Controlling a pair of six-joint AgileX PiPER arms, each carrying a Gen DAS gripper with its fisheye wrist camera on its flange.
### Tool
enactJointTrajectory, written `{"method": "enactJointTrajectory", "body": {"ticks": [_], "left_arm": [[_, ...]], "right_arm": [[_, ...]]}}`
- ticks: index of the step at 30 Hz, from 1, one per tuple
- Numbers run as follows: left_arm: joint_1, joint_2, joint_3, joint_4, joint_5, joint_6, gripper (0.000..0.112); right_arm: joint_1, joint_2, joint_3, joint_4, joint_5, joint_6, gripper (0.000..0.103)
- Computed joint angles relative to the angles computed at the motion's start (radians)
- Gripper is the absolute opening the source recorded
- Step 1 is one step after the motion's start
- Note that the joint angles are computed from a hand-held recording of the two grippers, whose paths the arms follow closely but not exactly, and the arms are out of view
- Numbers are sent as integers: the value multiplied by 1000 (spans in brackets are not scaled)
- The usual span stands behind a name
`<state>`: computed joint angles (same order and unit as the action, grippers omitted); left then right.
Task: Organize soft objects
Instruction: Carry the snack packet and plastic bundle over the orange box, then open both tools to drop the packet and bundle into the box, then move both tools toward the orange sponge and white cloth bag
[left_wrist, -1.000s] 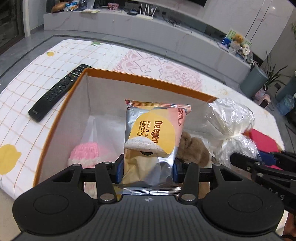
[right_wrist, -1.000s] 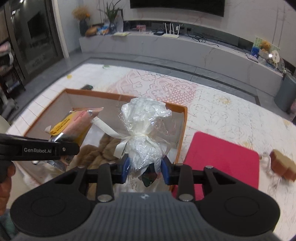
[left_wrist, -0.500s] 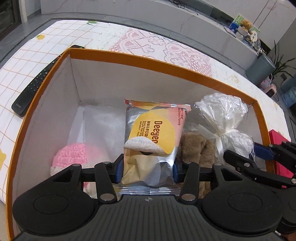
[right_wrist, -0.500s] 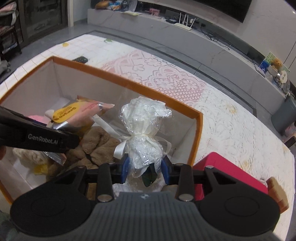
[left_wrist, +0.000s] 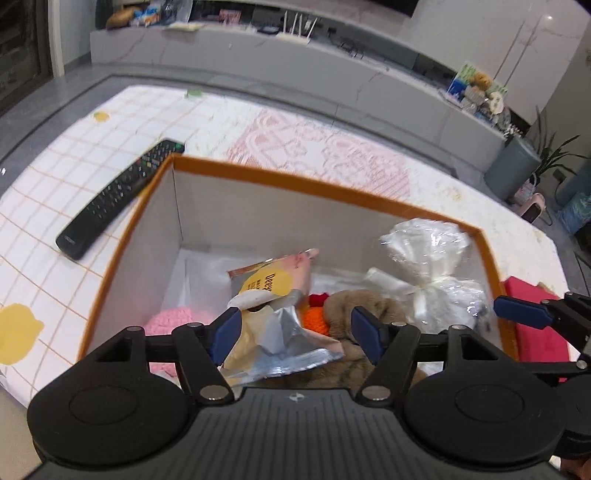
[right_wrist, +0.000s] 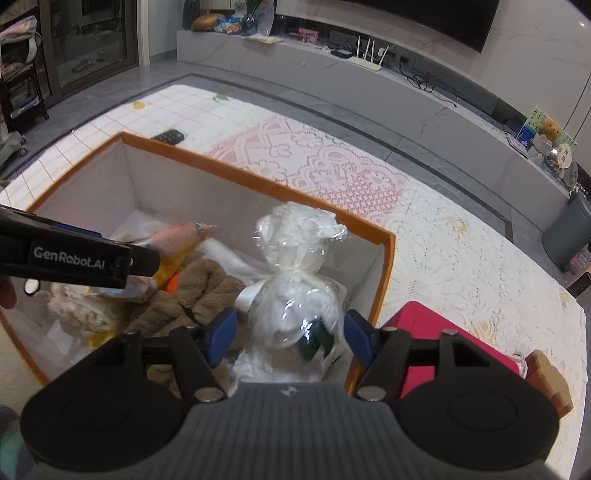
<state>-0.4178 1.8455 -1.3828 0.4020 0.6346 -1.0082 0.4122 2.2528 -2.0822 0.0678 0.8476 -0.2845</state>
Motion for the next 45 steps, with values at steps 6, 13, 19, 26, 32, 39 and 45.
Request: {"method": "enactJointTrajectory", "body": {"ticks": [6,13,19,26,32,39,45], "left_arm": [[-72,-74,47,117,27,-86,79],[-239,-188,177,433,59,-431,75],[-396,-225,232,619,120,-616,74],[-492,-155,141,524,122,-519,69],[-525,-25,1,376,90,-366,67],[-543,144,-236,200,128,-142,66],[-541,327,-542,40,220,86,66]], "right_arm": [[-21,-133,175,65,-78,-33,72],[-75,-320,432,228,-171,-121,74],[-143,-509,714,411,-268,-263,73],[-241,-656,937,462,-316,-359,70],[-378,-706,1038,521,-289,-431,71],[-518,-677,1065,522,-275,-472,76],[-623,-616,1016,499,-253,-508,77]]}}
